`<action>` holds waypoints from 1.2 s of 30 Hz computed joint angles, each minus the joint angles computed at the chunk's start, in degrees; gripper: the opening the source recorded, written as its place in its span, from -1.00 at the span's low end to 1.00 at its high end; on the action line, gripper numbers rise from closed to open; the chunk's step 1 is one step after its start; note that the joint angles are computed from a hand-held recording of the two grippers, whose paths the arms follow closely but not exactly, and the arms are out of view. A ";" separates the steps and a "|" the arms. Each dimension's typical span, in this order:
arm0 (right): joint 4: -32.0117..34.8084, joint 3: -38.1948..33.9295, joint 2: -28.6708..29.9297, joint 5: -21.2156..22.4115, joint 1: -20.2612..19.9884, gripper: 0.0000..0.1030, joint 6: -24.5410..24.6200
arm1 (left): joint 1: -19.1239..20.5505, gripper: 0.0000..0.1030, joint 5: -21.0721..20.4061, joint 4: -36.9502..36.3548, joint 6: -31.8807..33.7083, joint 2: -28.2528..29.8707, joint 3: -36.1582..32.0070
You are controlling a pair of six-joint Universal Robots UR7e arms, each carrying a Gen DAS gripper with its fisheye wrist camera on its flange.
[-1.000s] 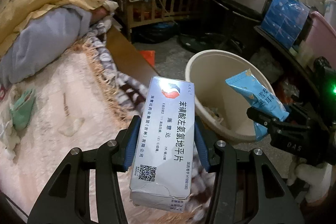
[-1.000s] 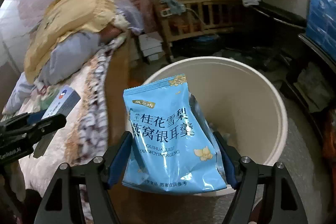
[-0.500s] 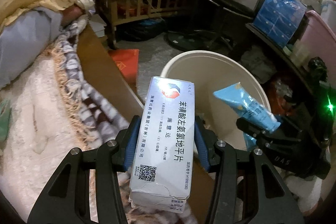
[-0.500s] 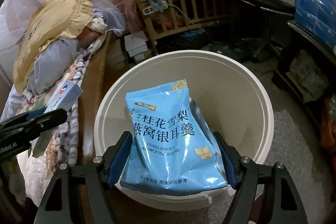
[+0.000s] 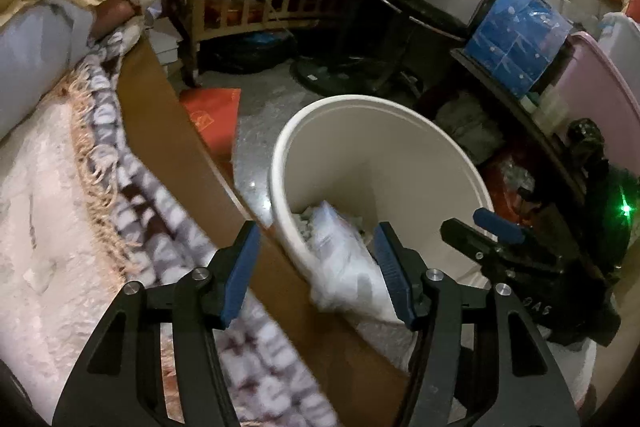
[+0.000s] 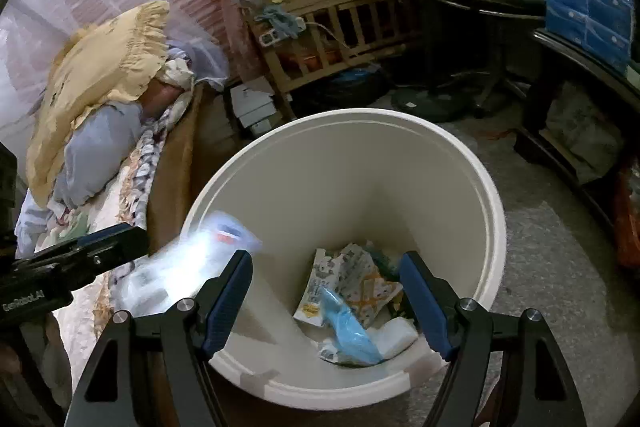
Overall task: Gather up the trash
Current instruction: 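Open both tools over the bucket to drop bag and box, then move both open tools back over the trash on the bed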
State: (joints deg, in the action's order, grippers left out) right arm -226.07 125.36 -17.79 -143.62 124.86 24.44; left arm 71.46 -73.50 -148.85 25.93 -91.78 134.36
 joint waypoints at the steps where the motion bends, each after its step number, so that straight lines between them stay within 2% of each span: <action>1: 0.03 -0.10 0.18 0.10 0.19 0.44 0.02 | 0.25 0.12 0.28 0.10 0.35 -0.29 -0.10; 9: 4.32 -3.25 1.33 0.17 2.33 0.44 -1.19 | 1.65 0.12 3.63 -1.48 4.66 -4.52 0.62; 17: 10.77 -7.72 3.05 1.31 4.85 0.44 -0.79 | 5.05 0.12 5.56 -2.60 9.01 -9.11 0.03; 27: 19.30 -15.65 5.78 3.40 9.29 0.44 -1.36 | 11.32 0.12 5.92 -5.25 14.24 -12.31 -2.75; 36: 27.45 -25.75 9.70 7.17 11.69 0.44 -3.80 | 18.88 0.12 3.98 -6.40 17.67 -12.61 -7.50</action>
State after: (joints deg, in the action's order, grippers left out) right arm -198.62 99.61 -8.09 -136.44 136.55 20.63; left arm 90.34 -69.52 -155.24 43.60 -104.39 126.86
